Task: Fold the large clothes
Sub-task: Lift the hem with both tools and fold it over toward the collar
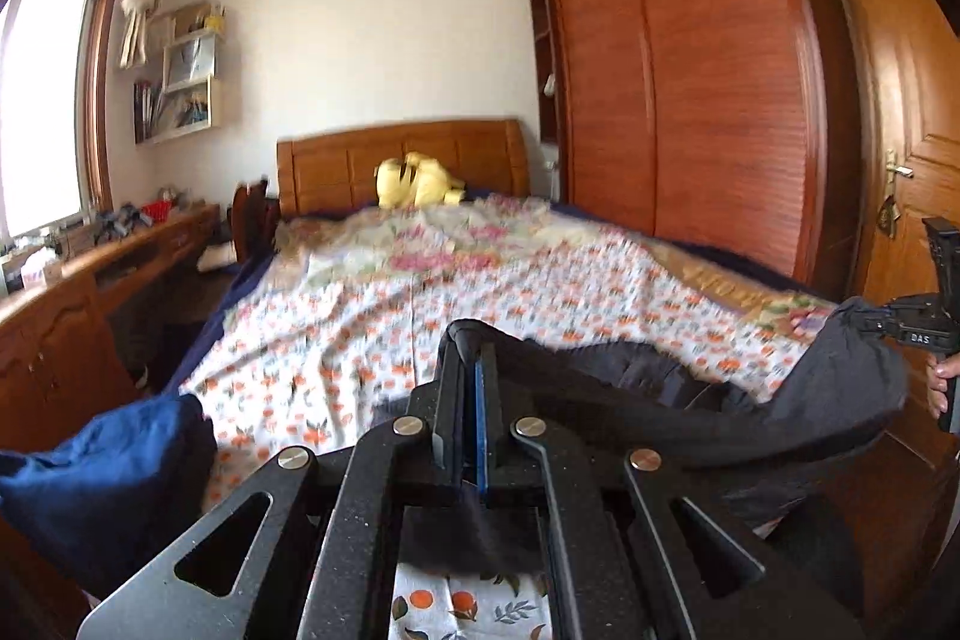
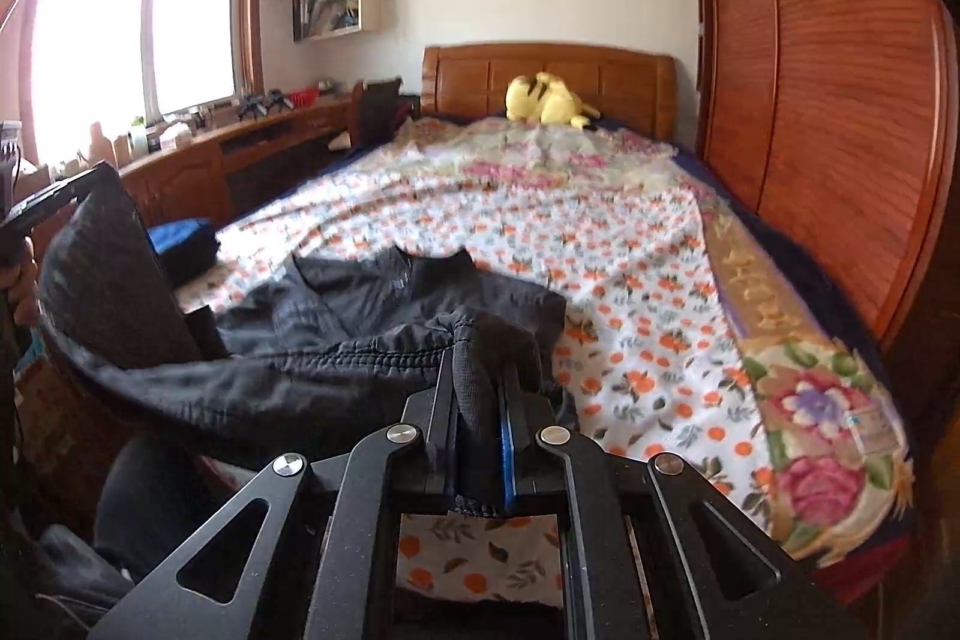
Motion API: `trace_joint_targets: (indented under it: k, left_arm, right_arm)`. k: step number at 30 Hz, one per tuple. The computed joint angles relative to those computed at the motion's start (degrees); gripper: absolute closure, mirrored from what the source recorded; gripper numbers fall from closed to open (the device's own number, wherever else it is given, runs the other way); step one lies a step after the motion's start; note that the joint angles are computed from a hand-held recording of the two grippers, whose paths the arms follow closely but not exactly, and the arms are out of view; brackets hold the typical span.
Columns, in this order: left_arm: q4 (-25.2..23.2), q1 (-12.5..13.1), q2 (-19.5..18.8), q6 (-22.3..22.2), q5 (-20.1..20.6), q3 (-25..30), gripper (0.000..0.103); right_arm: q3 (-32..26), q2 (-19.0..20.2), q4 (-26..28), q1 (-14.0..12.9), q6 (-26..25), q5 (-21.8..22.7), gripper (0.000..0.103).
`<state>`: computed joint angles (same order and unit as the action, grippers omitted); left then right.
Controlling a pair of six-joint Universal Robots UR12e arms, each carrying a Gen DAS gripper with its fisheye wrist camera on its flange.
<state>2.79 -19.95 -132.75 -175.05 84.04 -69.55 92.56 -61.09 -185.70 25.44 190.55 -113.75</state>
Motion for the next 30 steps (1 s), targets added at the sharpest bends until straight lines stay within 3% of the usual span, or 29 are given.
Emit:
trace_joint_targets:
  k: [7, 12, 17, 21, 23, 25, 29, 30]
  left_arm:
    - [-10.7, 0.6, -7.4, -1.5, 2.7, 9.9, 0.1]
    - [-15.3, 0.2, -12.4, 0.6, 8.2, 17.9, 0.1]
    - [-21.4, 0.5, -16.9, 0.0, 10.1, 26.3, 0.1]
    - [-26.0, 0.1, -20.5, -0.6, 14.0, 33.1, 0.1]
    - [-28.1, 0.0, -21.8, -1.2, 14.0, 35.7, 0.1]
    - [-30.3, 0.1, -22.5, -1.6, 13.1, 37.4, 0.097]
    - [-29.1, -0.4, -23.1, -0.3, 14.4, 37.8, 0.088]
    - [-29.0, -0.3, -22.9, -0.6, 13.2, 37.4, 0.076]
  right_arm:
    - [-7.8, 6.7, 7.2, -4.6, 3.3, 8.0, 0.093]
    - [-16.4, 12.2, 9.5, -7.4, 4.7, 9.4, 0.093]
    - [-28.7, 18.6, 15.8, -9.3, 0.1, 9.8, 0.092]
    - [-39.5, 24.7, 21.5, -10.6, -1.6, 11.4, 0.092]
    - [-45.8, 28.0, 24.9, -11.2, -1.6, 12.1, 0.092]
    - [-50.1, 30.3, 27.4, -11.6, -1.2, 12.5, 0.092]
    - [-63.0, 36.9, 34.6, -12.1, -1.2, 11.7, 0.092]
    - [-65.7, 38.2, 36.2, -12.1, -1.2, 11.7, 0.091]
